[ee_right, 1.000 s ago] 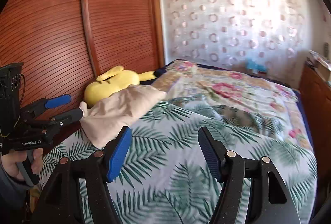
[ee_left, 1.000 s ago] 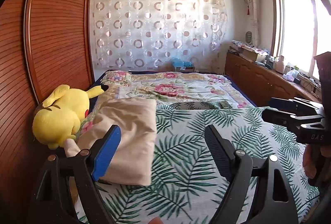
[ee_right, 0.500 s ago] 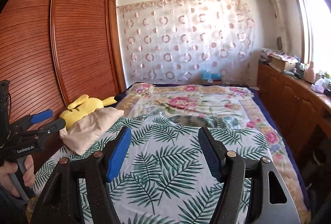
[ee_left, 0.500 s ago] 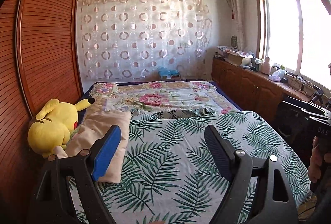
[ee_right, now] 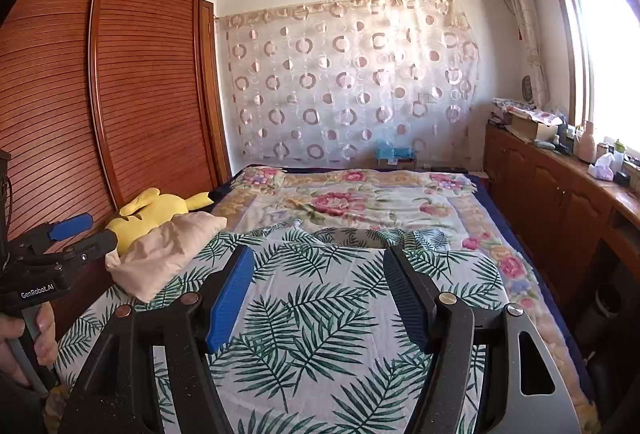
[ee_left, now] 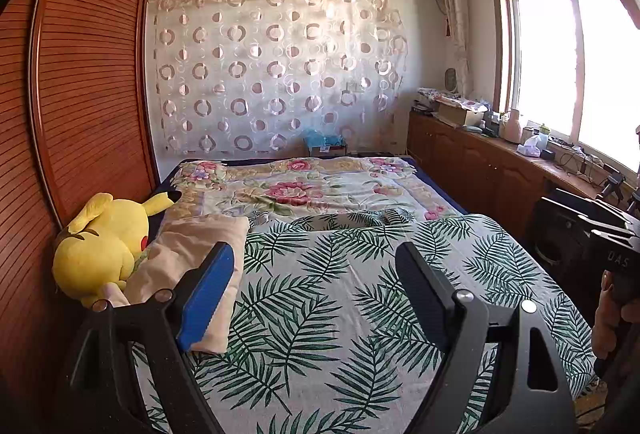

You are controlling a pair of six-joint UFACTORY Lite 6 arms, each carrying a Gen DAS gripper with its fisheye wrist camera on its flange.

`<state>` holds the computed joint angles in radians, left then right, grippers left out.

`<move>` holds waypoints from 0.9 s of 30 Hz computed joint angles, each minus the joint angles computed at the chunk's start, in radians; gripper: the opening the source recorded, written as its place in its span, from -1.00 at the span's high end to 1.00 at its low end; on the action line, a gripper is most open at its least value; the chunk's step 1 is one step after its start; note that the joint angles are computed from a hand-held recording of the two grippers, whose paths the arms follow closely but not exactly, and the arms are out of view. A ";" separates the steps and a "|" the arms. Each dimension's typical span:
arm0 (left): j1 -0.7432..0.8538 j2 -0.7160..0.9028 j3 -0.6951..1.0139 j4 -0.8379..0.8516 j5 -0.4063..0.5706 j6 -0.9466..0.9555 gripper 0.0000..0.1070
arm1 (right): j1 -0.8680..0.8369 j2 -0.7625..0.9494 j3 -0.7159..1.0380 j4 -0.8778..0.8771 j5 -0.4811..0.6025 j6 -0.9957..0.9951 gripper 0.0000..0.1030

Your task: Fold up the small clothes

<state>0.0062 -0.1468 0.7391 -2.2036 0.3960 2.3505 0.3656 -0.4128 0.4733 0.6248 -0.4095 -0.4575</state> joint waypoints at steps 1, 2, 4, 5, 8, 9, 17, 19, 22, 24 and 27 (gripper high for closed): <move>-0.001 0.002 -0.001 -0.004 0.002 0.005 -0.56 | 0.005 -0.003 -0.001 0.018 -0.001 -0.014 -0.34; -0.004 0.000 0.001 -0.001 -0.002 -0.002 -0.56 | 0.000 -0.006 -0.004 -0.006 0.003 0.006 -0.34; 0.000 0.002 -0.001 -0.006 0.002 0.010 -0.56 | -0.046 -0.020 -0.014 -0.096 0.029 0.075 -0.34; 0.001 0.002 -0.001 -0.003 0.003 0.007 -0.56 | -0.071 -0.014 -0.008 -0.153 0.040 0.120 -0.34; 0.001 0.002 0.000 0.002 0.003 0.002 -0.56 | -0.095 -0.017 -0.006 -0.205 0.053 0.162 -0.34; -0.001 -0.001 -0.001 0.001 0.000 0.004 -0.56 | -0.099 -0.019 -0.009 -0.221 0.053 0.175 -0.34; -0.004 -0.002 -0.007 -0.015 0.001 0.019 -0.56 | -0.154 -0.039 -0.009 -0.349 0.089 0.278 -0.34; -0.005 -0.002 -0.007 -0.018 0.001 0.023 -0.56 | -0.153 -0.037 -0.010 -0.353 0.087 0.281 -0.34; -0.005 -0.003 -0.008 -0.017 0.001 0.021 -0.56 | -0.158 -0.038 -0.009 -0.361 0.089 0.287 -0.34; -0.006 -0.003 -0.008 -0.021 0.000 0.024 -0.56 | -0.155 -0.036 -0.009 -0.358 0.087 0.284 -0.34; -0.006 -0.001 -0.009 -0.024 0.002 0.029 -0.56 | -0.156 -0.035 -0.009 -0.358 0.087 0.283 -0.34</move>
<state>0.0007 -0.1483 0.7303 -2.2277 0.3980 2.3792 0.2097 -0.4483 0.4647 0.2665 -0.3225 -0.1748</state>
